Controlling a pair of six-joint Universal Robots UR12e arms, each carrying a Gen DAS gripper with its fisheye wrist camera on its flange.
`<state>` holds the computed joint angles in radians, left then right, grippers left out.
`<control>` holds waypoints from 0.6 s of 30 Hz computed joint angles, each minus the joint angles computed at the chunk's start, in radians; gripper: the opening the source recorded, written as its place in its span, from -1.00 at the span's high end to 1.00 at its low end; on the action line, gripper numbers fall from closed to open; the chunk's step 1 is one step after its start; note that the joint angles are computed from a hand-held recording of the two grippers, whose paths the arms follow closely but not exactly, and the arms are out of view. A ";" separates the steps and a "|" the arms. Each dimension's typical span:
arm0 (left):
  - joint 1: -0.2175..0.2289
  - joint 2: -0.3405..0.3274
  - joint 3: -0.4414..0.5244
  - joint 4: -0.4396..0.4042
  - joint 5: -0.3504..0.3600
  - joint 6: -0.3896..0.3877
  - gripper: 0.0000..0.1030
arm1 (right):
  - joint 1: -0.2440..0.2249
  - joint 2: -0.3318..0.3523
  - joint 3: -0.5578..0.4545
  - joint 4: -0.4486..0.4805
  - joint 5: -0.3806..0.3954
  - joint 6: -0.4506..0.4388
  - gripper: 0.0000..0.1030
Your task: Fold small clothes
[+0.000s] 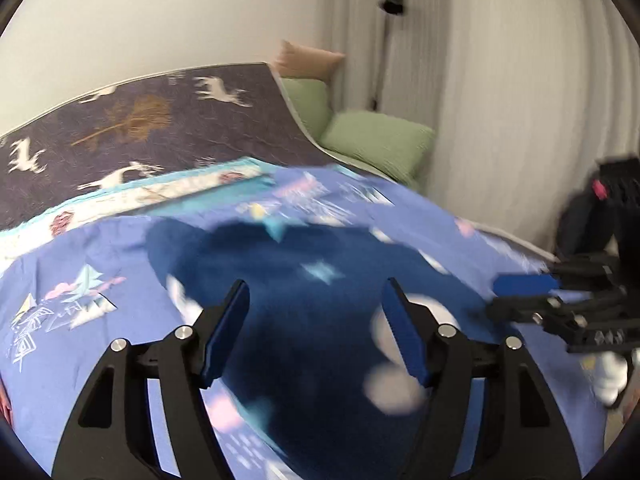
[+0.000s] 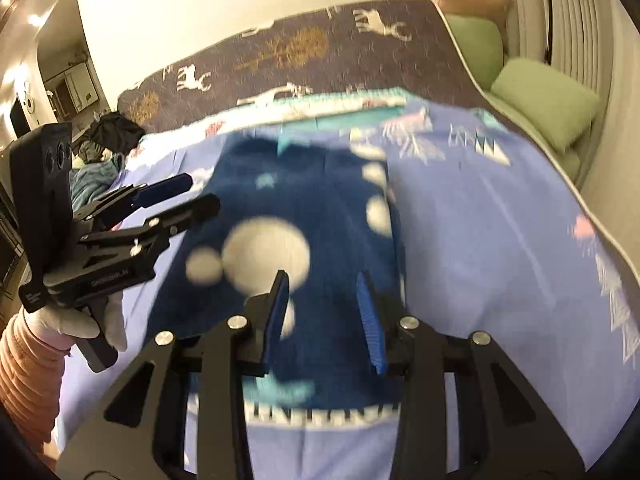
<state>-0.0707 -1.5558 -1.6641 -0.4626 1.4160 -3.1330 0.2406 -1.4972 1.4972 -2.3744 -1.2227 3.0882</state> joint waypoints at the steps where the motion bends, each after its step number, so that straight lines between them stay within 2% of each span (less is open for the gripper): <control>1: 0.010 -0.012 0.015 -0.011 -0.011 -0.034 -0.35 | 0.004 0.015 -0.018 0.003 0.004 0.005 0.28; 3: 0.036 -0.044 0.057 -0.084 -0.041 -0.092 -0.35 | 0.007 0.039 -0.043 0.040 0.023 0.011 0.28; 4: 0.037 -0.061 0.084 -0.148 -0.022 -0.089 -0.35 | 0.014 0.060 -0.062 0.097 0.014 0.002 0.28; 5: 0.028 -0.091 0.108 -0.218 0.039 -0.050 -0.37 | 0.022 0.074 -0.064 0.119 -0.008 -0.006 0.28; 6: 0.018 -0.111 0.110 -0.247 0.082 0.003 -0.41 | 0.024 0.081 -0.055 0.099 -0.017 -0.012 0.28; 7: 0.017 -0.113 0.098 -0.234 0.086 0.015 -0.46 | 0.025 0.079 -0.029 0.041 -0.017 -0.019 0.28; 8: 0.028 -0.110 0.081 -0.196 0.048 -0.016 -0.46 | 0.026 0.076 -0.021 0.026 -0.020 -0.017 0.28; 9: 0.030 -0.109 0.081 -0.200 0.042 -0.047 -0.46 | 0.025 0.073 -0.025 0.037 -0.020 -0.011 0.28; 12: 0.010 -0.105 0.089 -0.216 0.103 -0.011 -0.46 | 0.015 0.070 -0.032 0.068 0.010 -0.023 0.28; 15: 0.014 -0.095 0.091 -0.209 0.106 -0.033 -0.44 | -0.015 0.052 -0.029 0.084 0.083 0.058 0.27; 17: 0.021 -0.069 0.074 -0.182 0.076 -0.053 -0.44 | -0.042 0.007 0.019 0.034 0.134 0.116 0.00; 18: 0.030 -0.048 0.056 -0.150 0.027 -0.056 -0.44 | -0.060 -0.023 0.052 0.003 0.165 0.136 -0.07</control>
<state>-0.0408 -1.6035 -1.6085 -0.6122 1.4433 -3.1888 0.1809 -1.5202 1.5493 -2.3716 -1.0576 3.2239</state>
